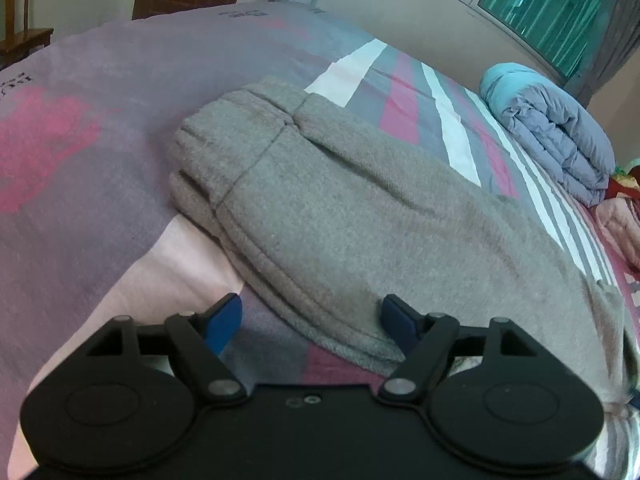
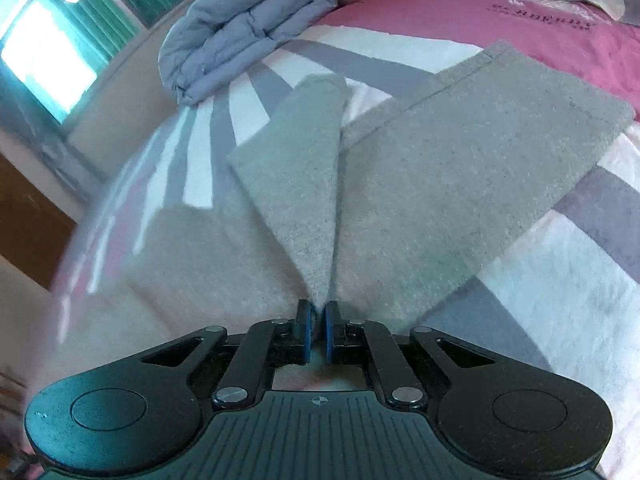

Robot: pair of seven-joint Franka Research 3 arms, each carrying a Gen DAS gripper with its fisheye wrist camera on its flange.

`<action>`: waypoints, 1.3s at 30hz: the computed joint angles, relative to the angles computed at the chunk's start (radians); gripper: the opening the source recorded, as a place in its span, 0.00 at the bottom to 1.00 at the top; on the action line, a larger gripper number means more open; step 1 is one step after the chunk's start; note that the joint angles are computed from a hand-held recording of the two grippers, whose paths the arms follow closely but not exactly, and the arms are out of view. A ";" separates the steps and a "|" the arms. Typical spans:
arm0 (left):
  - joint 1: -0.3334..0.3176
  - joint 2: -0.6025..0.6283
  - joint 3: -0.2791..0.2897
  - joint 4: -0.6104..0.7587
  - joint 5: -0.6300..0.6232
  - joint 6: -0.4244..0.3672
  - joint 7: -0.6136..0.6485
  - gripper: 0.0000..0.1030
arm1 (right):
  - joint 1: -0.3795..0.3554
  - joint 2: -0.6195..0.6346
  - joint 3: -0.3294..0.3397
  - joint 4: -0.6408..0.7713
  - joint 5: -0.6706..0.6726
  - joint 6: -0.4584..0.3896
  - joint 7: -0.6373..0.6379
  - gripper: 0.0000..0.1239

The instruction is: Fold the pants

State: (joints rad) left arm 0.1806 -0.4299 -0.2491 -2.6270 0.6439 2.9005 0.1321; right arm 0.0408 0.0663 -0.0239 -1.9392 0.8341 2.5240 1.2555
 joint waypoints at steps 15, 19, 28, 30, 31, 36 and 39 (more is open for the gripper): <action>-0.001 0.004 0.008 -0.005 -0.006 0.012 0.011 0.70 | -0.016 0.101 0.045 0.139 -0.222 0.168 -0.087 0.06; -0.003 0.007 0.004 0.002 -0.004 -0.003 0.013 0.70 | -0.057 0.020 0.001 0.019 -0.060 0.095 0.012 0.07; -0.011 0.014 0.004 0.015 -0.026 -0.023 0.027 0.71 | -0.008 0.037 0.006 0.015 -0.236 0.250 -0.236 0.36; -0.012 0.015 0.004 0.016 -0.018 -0.026 0.020 0.71 | 0.013 0.058 0.019 0.023 -0.313 0.319 -0.312 0.36; -0.015 0.015 0.007 0.016 -0.019 -0.027 0.022 0.71 | 0.022 0.058 0.027 0.010 -0.338 0.365 -0.362 0.36; -0.042 0.017 0.030 0.022 -0.046 -0.044 0.050 0.71 | 0.008 0.110 0.074 0.019 -0.374 0.464 -0.540 0.05; -0.040 0.018 0.029 0.024 -0.046 -0.045 0.050 0.72 | -0.057 0.103 0.081 0.045 -0.097 0.390 -0.405 0.03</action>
